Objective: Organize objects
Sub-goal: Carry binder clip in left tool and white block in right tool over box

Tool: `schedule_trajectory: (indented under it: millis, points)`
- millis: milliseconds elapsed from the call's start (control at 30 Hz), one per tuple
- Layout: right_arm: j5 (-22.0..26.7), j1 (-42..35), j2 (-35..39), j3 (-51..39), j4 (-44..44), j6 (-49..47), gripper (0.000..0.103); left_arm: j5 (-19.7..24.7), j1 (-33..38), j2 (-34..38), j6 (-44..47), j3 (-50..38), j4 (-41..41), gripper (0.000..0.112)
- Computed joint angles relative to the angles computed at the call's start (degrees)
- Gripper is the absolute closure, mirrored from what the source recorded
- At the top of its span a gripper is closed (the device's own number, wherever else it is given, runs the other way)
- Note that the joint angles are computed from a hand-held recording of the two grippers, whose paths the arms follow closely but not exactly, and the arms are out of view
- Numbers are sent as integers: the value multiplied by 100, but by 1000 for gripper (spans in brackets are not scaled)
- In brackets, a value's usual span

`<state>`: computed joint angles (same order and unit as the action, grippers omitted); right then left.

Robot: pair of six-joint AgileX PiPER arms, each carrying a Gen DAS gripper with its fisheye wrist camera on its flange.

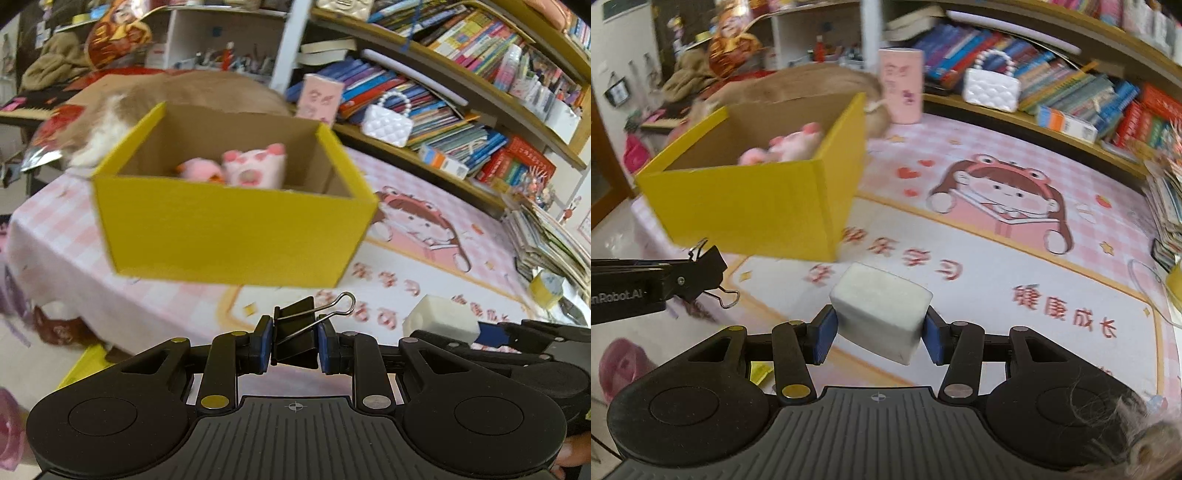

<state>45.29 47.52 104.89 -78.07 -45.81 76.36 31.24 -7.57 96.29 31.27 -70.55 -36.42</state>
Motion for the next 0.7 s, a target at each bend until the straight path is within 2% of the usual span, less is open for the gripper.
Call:
schedule_trajectory:
  millis: [433,700]
  points:
    - [519,831,884,-1363,-123,-7,57,295,1325,-712,1534,753,-1102,89]
    - [795,943,1170,-2003,-241,-38,57,466,1723,-795,2208,726,-1661,89]
